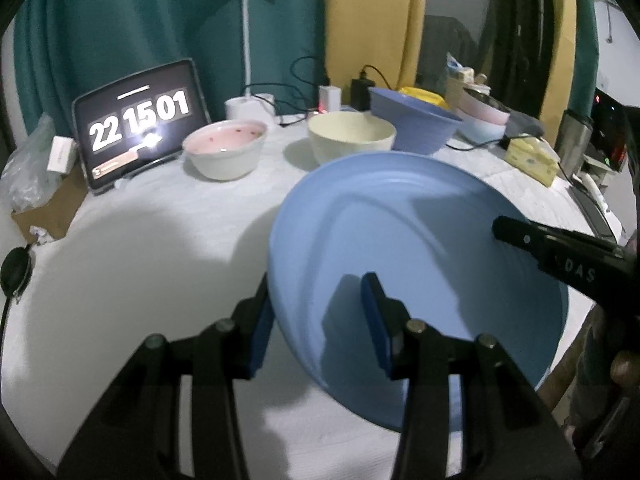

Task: Organize plates and bowls

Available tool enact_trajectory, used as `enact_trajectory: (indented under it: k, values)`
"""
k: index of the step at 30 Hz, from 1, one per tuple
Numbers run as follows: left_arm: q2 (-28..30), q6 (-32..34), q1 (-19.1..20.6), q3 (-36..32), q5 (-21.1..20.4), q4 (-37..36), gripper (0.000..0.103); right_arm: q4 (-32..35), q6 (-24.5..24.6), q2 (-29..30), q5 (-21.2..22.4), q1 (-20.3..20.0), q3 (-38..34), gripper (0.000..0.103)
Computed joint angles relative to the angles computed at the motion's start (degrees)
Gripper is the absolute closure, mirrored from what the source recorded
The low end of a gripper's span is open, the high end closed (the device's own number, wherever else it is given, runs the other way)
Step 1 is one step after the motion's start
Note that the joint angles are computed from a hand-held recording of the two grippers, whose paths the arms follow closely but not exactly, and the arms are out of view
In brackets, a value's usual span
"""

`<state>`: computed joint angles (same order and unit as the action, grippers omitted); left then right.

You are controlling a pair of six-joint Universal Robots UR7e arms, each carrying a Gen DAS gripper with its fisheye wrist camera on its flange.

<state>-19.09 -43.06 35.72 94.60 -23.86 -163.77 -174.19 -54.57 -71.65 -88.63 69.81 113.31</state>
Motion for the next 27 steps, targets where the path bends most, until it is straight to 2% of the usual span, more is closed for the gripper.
enact_trajectory:
  k: [12, 20, 27]
  values:
    - [5.43, 3.82, 0.55, -9.16, -2.65, 2.53, 0.059, 2.17, 0.97, -0.25, 1.80, -3.39, -3.90, 0.082]
    - [8.41, 4.51, 0.90, -14.80, -3.24, 8.24, 0.059, 2.39, 2.10, 0.03, 1.96, -4.89, -5.53, 0.079]
    - [8.28, 2.86, 1.39, -15.42, -3.73, 10.72, 0.058, 3.90, 2.03, -0.26, 3.06, -5.35, -5.89, 0.079]
